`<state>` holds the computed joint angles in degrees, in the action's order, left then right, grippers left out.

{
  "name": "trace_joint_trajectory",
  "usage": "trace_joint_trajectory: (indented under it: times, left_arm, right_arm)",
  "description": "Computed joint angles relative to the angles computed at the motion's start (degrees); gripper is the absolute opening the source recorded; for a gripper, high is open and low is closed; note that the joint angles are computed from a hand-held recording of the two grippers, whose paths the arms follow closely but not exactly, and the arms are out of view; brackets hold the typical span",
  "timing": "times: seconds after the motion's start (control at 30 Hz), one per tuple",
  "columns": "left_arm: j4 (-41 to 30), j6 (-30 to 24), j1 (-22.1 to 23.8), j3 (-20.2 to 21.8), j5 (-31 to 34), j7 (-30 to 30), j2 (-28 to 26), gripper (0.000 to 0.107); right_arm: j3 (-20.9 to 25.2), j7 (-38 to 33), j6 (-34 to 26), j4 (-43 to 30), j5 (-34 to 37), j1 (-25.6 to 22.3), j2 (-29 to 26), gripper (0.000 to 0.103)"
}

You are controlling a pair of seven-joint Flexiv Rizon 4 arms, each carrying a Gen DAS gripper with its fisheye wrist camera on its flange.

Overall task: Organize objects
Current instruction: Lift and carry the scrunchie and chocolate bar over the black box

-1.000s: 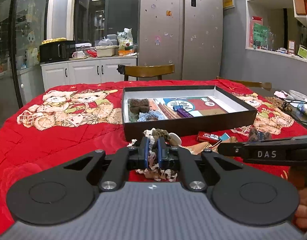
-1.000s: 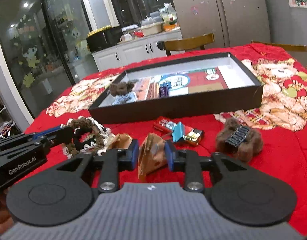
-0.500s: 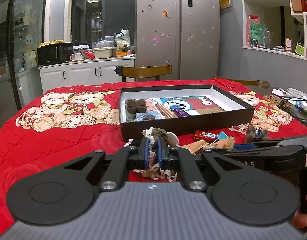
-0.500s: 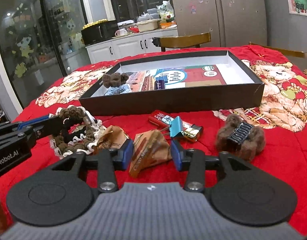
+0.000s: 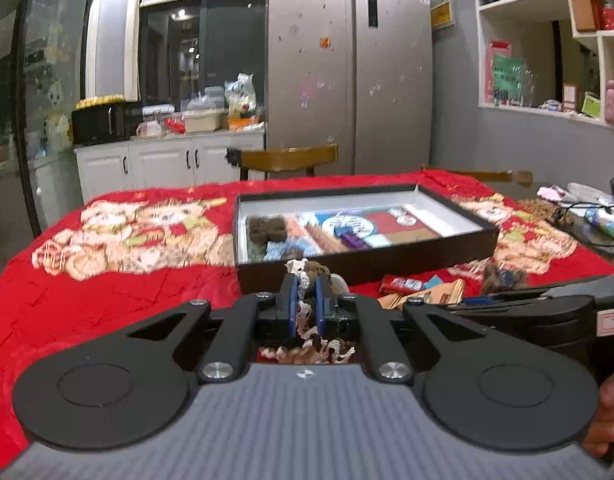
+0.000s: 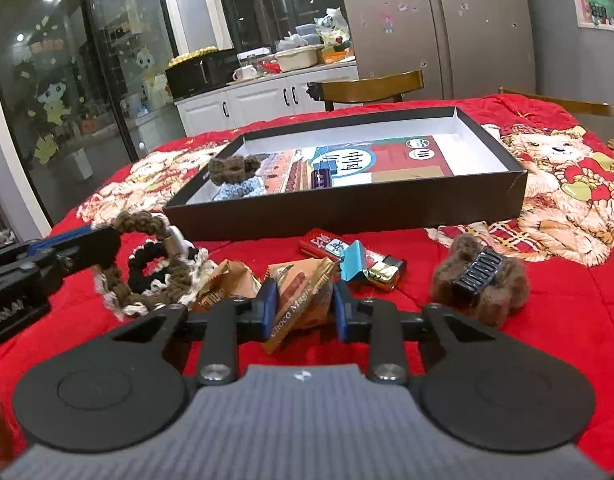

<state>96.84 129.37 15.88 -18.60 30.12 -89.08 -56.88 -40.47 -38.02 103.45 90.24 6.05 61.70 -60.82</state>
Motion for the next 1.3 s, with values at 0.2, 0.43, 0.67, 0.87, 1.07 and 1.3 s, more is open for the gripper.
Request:
trace_joint_trajectory:
  times: [0.2,0.43,0.67,0.87,1.07,1.3]
  left_arm:
    - [0.4,8.4,-3.3,4.2,-2.1,0.4,-0.1,0.011]
    - [2.2,10.9,-6.6,7.6,-7.7,0.7,2.1,0.011]
    - [3.0,10.4,-9.6,10.0,-15.4,2.4,6.0,0.011]
    - [1.6,8.6,-15.1,12.4,-28.5,7.5,8.7,0.011]
    - [-2.7,7.4,-17.0,12.2,-32.8,8.5,9.6,0.011]
    - [-11.2,-0.5,-17.1,9.7,-33.9,7.3,8.9,0.011]
  right_arm:
    - [0.8,-1.1,3.4,0.8,2.3,0.1,1.2,0.032]
    - [11.2,-5.5,6.0,-0.4,2.3,-6.6,7.4,0.032]
    - [10.2,-9.7,4.9,-1.7,3.1,-6.2,10.4,0.032]
    - [2.0,-9.5,3.9,-5.7,6.2,-3.1,9.0,0.032]
    - [-1.0,-7.0,2.2,-12.0,5.3,-5.1,6.8,0.032]
    - [4.9,-3.7,-0.7,-22.0,-0.5,-13.4,4.6,0.032]
